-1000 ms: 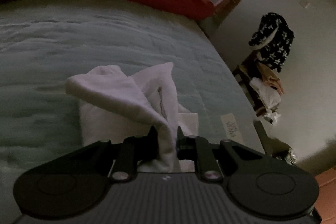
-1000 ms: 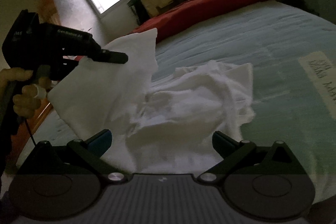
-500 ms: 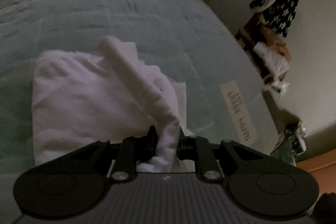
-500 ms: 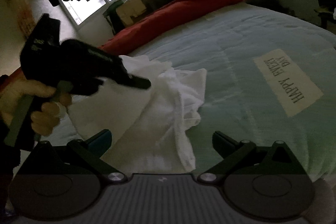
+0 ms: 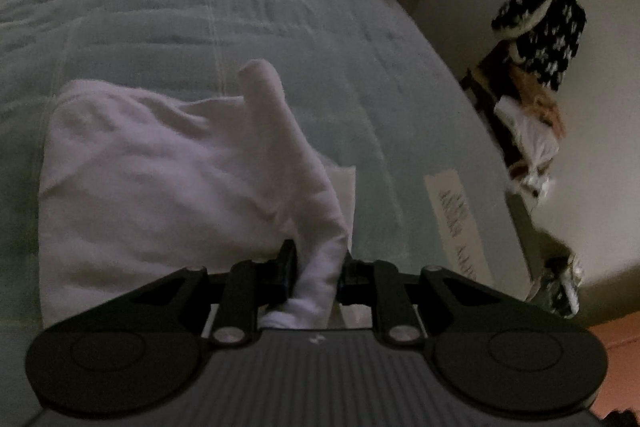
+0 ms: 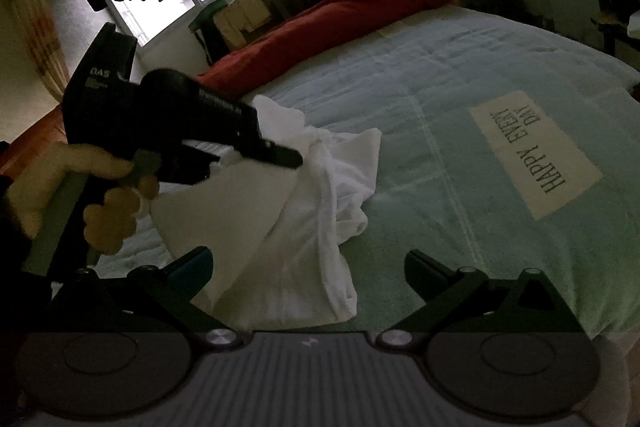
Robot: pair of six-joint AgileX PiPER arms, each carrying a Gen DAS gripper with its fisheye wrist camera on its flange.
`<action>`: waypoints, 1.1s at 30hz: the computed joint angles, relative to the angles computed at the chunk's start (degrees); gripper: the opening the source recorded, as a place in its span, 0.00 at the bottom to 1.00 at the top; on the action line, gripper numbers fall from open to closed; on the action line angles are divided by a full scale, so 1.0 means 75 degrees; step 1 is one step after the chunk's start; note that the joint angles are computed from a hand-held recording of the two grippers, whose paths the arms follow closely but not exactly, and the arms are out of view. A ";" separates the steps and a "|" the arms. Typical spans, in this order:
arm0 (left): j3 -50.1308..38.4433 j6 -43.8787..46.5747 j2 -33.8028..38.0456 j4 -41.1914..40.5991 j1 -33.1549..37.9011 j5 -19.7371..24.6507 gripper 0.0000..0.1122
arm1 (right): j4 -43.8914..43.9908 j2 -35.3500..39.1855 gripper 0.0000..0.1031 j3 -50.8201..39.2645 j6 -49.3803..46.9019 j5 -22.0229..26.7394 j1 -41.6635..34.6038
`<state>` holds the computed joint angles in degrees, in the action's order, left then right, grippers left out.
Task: Fold clothes
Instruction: 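Lift the held edge with the left gripper and fold it over the shirt, then open the left gripper and release the folded edge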
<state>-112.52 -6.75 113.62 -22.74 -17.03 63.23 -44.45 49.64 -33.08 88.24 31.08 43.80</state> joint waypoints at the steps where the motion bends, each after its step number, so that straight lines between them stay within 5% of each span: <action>1: -0.0069 -0.0062 0.0043 -0.0013 0.0011 0.0004 0.15 | -0.0009 0.0004 1.00 0.0003 0.0001 0.0018 0.0007; 7: -0.0591 -0.0368 0.0586 0.0205 -0.0207 0.0074 0.17 | 0.0237 0.0206 1.00 -0.0079 -0.0230 -0.0024 -0.0131; 13: -0.1018 -0.0013 0.0844 0.0078 -0.0400 0.0358 0.53 | 0.0335 0.0342 1.00 -0.0216 -0.0477 0.0178 -0.0053; 18: -0.0639 0.0707 0.0308 -0.0168 -0.0301 0.0268 0.56 | 0.0087 0.0370 1.00 -0.0239 -0.0191 0.0380 0.0148; 28: 0.4768 0.4005 -0.3573 0.1190 0.0066 -0.2787 0.67 | -0.0101 0.0315 1.00 -0.0288 0.0074 0.0596 0.0373; 33: 0.7154 0.5424 -0.5366 0.0850 0.0566 -0.3726 0.72 | -0.0193 0.0406 1.00 -0.0365 0.0070 0.0640 0.0457</action>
<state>-58.86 33.93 73.37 -16.36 -12.79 35.29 -45.90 52.69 -35.81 88.77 35.88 47.22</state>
